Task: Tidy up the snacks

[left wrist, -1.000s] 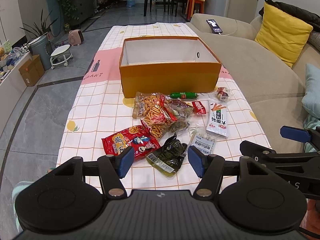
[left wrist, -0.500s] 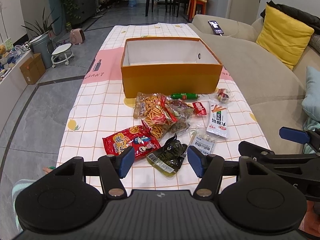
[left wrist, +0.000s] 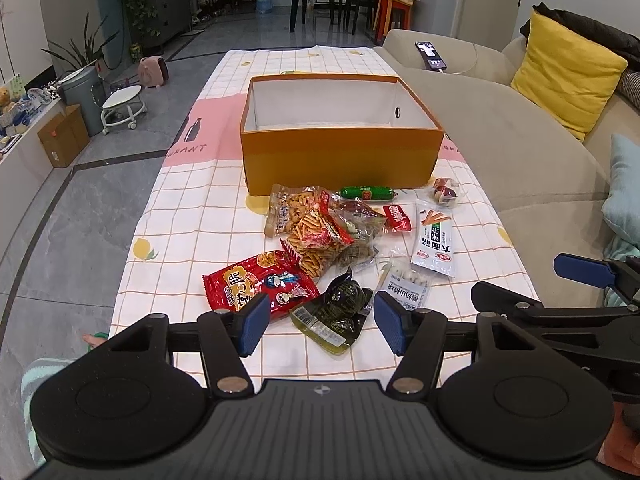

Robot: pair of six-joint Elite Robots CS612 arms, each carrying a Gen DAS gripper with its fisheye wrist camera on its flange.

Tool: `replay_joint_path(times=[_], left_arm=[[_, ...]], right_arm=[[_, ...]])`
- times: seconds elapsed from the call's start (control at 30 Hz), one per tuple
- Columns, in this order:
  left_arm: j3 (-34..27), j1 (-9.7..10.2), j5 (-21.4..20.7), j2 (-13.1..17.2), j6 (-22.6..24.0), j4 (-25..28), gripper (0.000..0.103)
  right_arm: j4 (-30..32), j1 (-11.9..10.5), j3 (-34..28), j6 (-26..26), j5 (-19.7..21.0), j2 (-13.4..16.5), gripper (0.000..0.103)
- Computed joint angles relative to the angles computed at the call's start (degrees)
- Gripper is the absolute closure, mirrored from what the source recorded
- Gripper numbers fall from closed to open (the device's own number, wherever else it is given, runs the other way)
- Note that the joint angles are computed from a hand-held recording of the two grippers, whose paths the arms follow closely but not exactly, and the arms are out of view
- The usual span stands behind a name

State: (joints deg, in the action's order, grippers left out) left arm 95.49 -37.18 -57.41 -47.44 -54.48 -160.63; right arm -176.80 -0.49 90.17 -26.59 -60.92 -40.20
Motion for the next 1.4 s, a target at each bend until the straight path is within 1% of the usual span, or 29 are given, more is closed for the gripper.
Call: replay_joint_path(times=[0.3,0.67,0.77,1.17,1.4], left_arm=[[-0.05,0.08,-0.39,0.01,-0.15,0.50,0.033],[0.39,0.11,-0.60,0.04,0.28,-1.01,0.033],[0.26,0.13,-0.56,0.13,0.53,-1.13,0.033],[0.44,0.14,-0.62,0.11,0.55,-1.63,0.033],[0.24,0.54,-1.86,0.24,0.84,-2.27,0.034]], right_arm=[[0.45,-0.08,-0.08,-0.11,0.28,0.08,0.015],[0.34,-0.03,-0.01,-0.11,0.23,0.01,0.015],[1.11,0.08,-0.35,0.01,-0.16,0.06,0.015],[0.91,0.10,-0.38,0.36,-0.27,0.06,0.015],[1.35,0.16,-0.61,0.46,-0.37,0.10,0.015]])
